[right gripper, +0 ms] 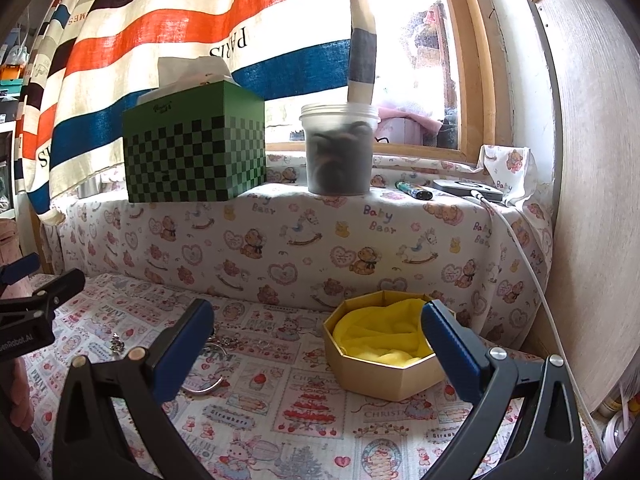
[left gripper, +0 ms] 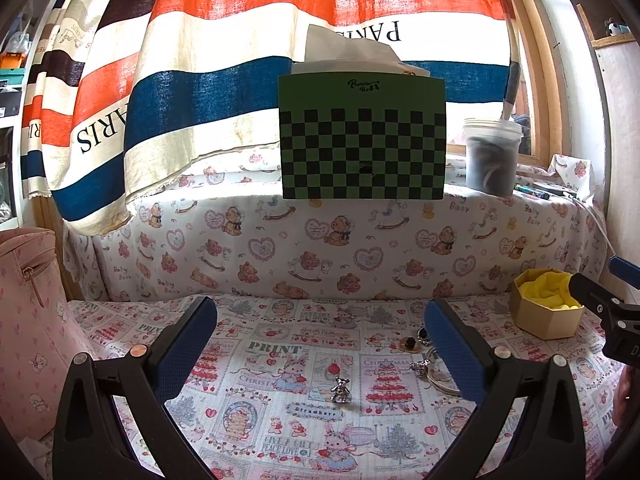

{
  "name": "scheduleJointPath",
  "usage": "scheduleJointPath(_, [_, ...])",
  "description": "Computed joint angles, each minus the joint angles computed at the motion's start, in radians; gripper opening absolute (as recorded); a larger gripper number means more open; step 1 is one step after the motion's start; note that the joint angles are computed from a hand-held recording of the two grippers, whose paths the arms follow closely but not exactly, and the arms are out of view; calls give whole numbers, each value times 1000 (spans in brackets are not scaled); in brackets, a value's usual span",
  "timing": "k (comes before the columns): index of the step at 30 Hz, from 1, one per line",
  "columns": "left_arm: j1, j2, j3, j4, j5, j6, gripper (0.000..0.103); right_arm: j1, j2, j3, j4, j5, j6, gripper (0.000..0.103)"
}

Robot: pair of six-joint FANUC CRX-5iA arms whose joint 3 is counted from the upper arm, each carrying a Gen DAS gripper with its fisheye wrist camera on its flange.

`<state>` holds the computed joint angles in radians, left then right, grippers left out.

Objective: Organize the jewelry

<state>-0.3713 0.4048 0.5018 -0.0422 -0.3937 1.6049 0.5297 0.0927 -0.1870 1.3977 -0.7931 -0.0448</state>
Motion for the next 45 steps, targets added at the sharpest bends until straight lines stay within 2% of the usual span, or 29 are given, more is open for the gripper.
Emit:
scheduleJointPath(4, [6, -4, -26, 68, 24, -66, 103, 0, 2, 3, -3, 1, 4, 103])
scheduleJointPath(10, [0, 4, 9, 5, -11, 0, 103, -1, 0, 6, -19, 2, -5, 103])
scheduleJointPath(13, [6, 6, 5, 34, -10, -21, 103, -1, -1, 6, -21, 5, -4, 103])
scheduleJointPath(18, [-2, 11, 21, 8, -24, -17, 103, 0, -1, 1, -1, 7, -2, 103])
scheduleJointPath(21, [-4, 6, 10, 14, -8, -34, 103, -8, -11, -7, -13, 40, -10, 103])
scheduleJointPath(24, [-4, 4, 3, 29, -1, -54, 103, 5, 2, 5, -12, -27, -28, 103])
scheduleJointPath(27, [0, 4, -12, 81, 9, -99, 103, 5, 2, 6, -17, -31, -33, 103])
scheduleJointPath(32, [-3, 3, -14, 82, 12, -110, 103, 16, 14, 20, -22, -62, -7, 103])
scheduleJointPath(35, [3, 11, -26, 177, 15, -210, 103, 24, 21, 24, -15, -96, -13, 103])
scheduleJointPath(39, [5, 5, -39, 184, 32, -211, 103, 24, 22, 31, -37, -98, -6, 103])
scheduleJointPath(41, [7, 3, -58, 238, 45, -262, 103, 23, 20, 29, -41, -96, -12, 103])
scheduleJointPath(42, [9, 7, -54, 254, 31, -283, 103, 21, 18, 28, -45, -94, -16, 103])
scheduleJointPath(45, [9, 38, 46, 187, -122, -261, 103, 15, 14, 44, -123, -80, 9, 103])
